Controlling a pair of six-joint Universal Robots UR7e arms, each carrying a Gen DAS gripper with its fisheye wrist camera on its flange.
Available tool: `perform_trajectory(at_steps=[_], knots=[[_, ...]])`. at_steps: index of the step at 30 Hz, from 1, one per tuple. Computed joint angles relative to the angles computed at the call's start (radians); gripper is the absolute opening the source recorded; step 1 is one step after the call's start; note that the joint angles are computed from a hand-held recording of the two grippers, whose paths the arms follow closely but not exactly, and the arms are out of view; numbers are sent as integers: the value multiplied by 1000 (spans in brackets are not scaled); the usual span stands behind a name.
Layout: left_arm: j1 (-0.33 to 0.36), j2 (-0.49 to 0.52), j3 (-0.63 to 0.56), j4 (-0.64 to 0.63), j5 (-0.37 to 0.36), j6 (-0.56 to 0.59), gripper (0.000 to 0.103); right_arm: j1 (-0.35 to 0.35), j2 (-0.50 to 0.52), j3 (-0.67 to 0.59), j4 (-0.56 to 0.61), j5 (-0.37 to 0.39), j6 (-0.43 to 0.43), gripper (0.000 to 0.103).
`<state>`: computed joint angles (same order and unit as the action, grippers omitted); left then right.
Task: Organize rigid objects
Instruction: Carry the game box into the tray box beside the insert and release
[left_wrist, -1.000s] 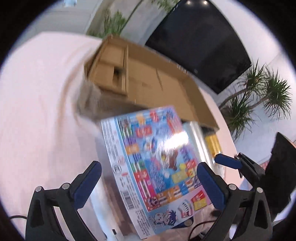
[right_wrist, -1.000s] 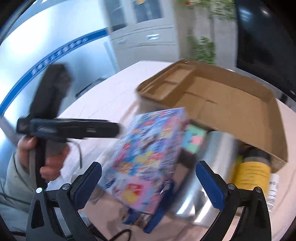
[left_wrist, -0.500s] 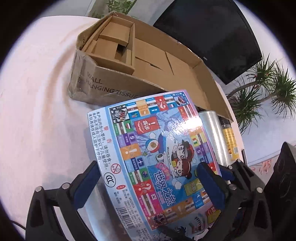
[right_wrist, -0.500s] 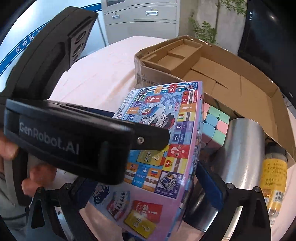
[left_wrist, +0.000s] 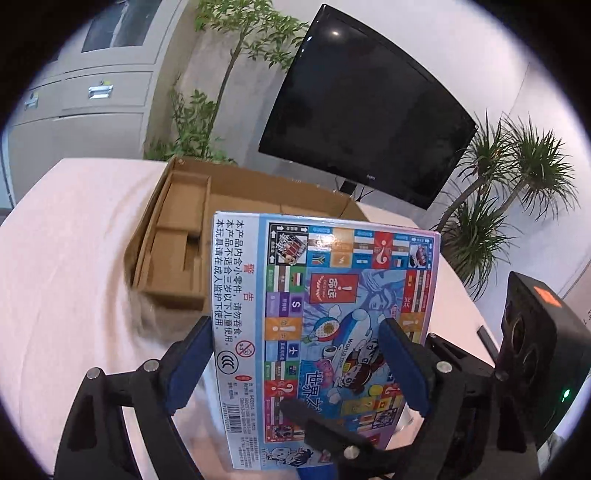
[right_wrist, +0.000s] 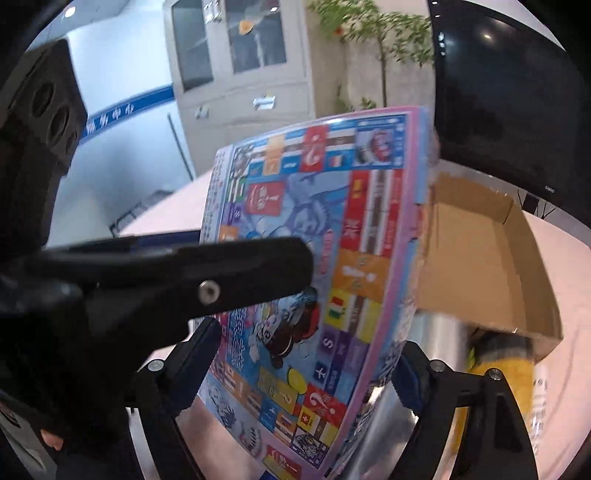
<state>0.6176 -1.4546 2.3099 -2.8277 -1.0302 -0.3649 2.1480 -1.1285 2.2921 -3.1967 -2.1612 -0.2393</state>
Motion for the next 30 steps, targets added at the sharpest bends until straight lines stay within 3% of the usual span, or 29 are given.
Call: perform_trajectory(at_steps=[8,12,20,25,28,29,30], knots=[[30,123,-139,-28,8,94,88,-40,-32,-111,39,11,-111,81],[67,197,-242,13,19,107,88,-100,-18,-231,182,68,-134,81],[139,317,-366,153,48,88,86,-253,61,-430,452,207,-44,85],[186,361,-426,246,29,33,85,-297,103,-496,529,217,-43,86],[219,375,-464,349,-6,0,72,-312,132,-518,553,192,-59,87],[231,377,-468,355,-31,10,59,-302,148,-518,541,137,-74,86],[238,383,-475,375,-37,5,52,-289,164,-515,542,86,-95,86]])
